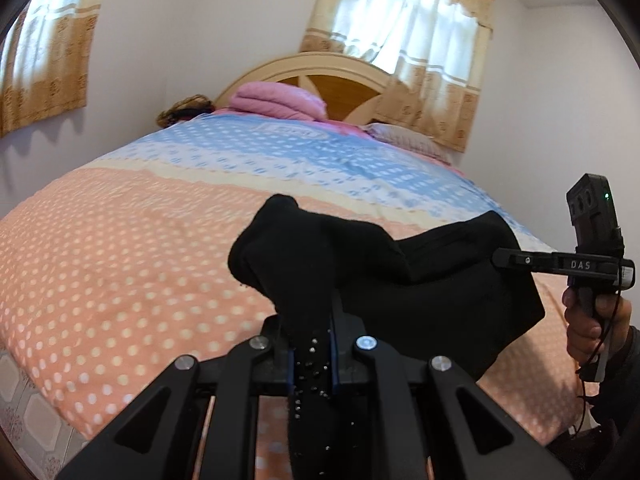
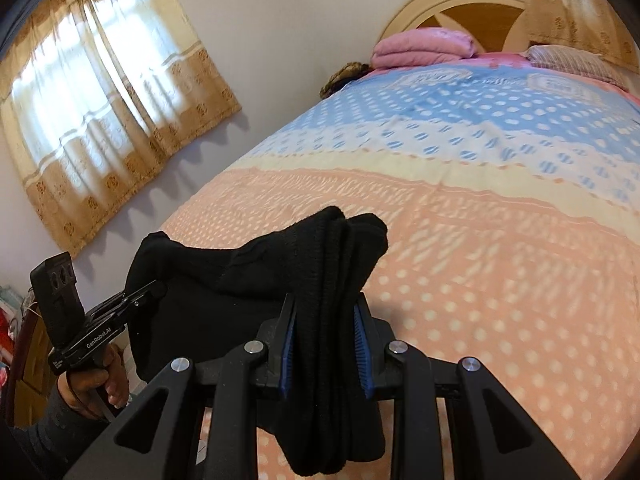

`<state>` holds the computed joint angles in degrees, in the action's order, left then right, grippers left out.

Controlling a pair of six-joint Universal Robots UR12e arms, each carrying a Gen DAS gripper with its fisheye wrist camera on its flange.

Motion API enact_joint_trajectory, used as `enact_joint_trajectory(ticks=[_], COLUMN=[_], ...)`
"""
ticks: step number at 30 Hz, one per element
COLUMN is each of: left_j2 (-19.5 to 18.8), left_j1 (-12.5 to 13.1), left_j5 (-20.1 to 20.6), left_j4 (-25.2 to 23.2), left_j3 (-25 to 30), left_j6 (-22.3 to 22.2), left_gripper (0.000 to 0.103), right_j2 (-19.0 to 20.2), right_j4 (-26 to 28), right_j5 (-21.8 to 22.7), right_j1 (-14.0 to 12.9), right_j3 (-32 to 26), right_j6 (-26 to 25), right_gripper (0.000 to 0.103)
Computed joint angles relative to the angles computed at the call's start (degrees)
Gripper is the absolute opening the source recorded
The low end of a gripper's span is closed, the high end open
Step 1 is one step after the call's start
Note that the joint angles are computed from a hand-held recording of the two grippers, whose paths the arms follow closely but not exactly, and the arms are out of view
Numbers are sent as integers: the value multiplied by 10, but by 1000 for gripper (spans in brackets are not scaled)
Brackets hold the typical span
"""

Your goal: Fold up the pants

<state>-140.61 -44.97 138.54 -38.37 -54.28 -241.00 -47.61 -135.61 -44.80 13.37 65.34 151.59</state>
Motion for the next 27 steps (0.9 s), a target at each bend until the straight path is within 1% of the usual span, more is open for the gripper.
enact_joint_trajectory(ticks=[3,6,10,21,23,25,27], left_j2=[11,14,14,6,5,3,1], left_j1=[0,1,1,15,16,17,16], left_j5=[-5,-11,-15,-43,-44,-41,-35], left_j4=[-1,-3,-5,-33,-41,-50,-70], left_j3=[-24,-31,-33,-22,-22,-21,-16], left_j6=[-19,-28,-32,-32,-37,-44,-51], left_gripper=[13,13,12,13,16,24,35], right_j2=[10,18,26,43,47,51,55], right_j4=[9,17,24,52,62,68,76], right_j5=[-13,-20,-30,-58,-63,-69,-80], right_j1=[7,11,13,17,18,18,19], right_j3=[-16,-29,-40,-66,-71,-75,-81], right_j6=[0,0,5,16,16,17,19], right_gripper=[27,27,27,27,27,28,30])
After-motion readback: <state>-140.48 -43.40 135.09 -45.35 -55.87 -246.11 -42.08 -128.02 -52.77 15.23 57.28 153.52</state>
